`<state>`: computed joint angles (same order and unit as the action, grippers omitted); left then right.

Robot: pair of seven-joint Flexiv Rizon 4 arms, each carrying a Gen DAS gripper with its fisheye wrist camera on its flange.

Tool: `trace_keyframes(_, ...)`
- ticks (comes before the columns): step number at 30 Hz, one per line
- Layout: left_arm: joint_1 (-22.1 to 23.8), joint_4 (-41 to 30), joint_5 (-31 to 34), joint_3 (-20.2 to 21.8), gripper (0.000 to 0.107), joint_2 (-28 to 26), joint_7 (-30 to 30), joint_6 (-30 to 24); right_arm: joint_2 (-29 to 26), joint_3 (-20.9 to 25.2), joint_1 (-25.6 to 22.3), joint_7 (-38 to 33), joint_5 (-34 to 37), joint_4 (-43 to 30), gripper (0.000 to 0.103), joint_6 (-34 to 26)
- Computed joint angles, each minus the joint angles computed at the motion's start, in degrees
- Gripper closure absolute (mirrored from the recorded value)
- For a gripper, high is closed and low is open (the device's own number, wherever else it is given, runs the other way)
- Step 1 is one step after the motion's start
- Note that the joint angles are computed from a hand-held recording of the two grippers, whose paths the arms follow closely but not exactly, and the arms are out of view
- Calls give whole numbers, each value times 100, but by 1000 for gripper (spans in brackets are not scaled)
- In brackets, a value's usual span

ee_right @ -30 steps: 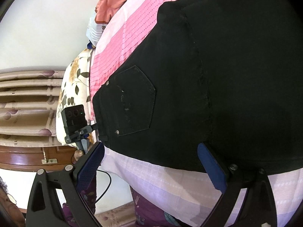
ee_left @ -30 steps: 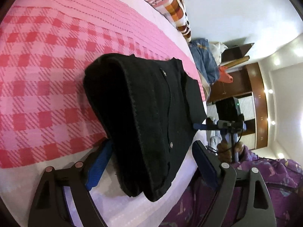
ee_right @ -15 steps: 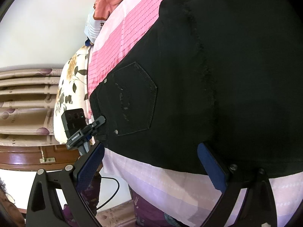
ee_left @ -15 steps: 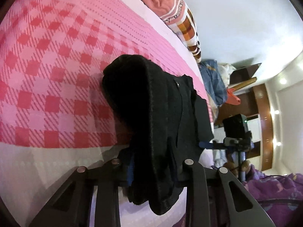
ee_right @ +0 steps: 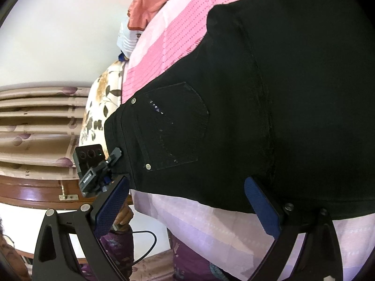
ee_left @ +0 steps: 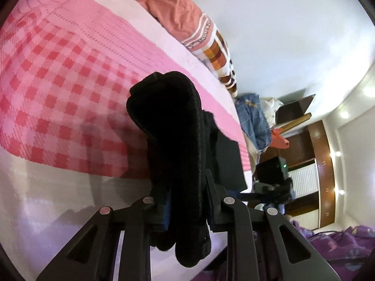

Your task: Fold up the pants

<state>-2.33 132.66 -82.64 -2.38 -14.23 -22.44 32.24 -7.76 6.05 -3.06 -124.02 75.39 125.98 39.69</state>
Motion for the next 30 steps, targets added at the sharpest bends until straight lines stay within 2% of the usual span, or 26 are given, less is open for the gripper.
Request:
trace_keyframes(5,-116,-88,-13,-55,83,168,-219,9,84,-75,-128,-267,178,50,5,-219)
trace_keyframes(12,-552,-330,23,-236,83,306,-514,351,266,-332,-432,-712,455,122,5,-807)
trace_keyframes(18,-829,-480,-166,-387,84,159,-753,504,253,-448,-574,-1232,559,39,5,-1446)
trace_keyframes(24,-1048,-604,-194,-492,84,54,-1010,671,252,-479,-599,-1555,556,-55,5,-1830)
trace_keyframes(30,-1218,-745,-113,-589,84,-46,-1203,819,296,-455,-602,-1898,590,-93,5,-1969)
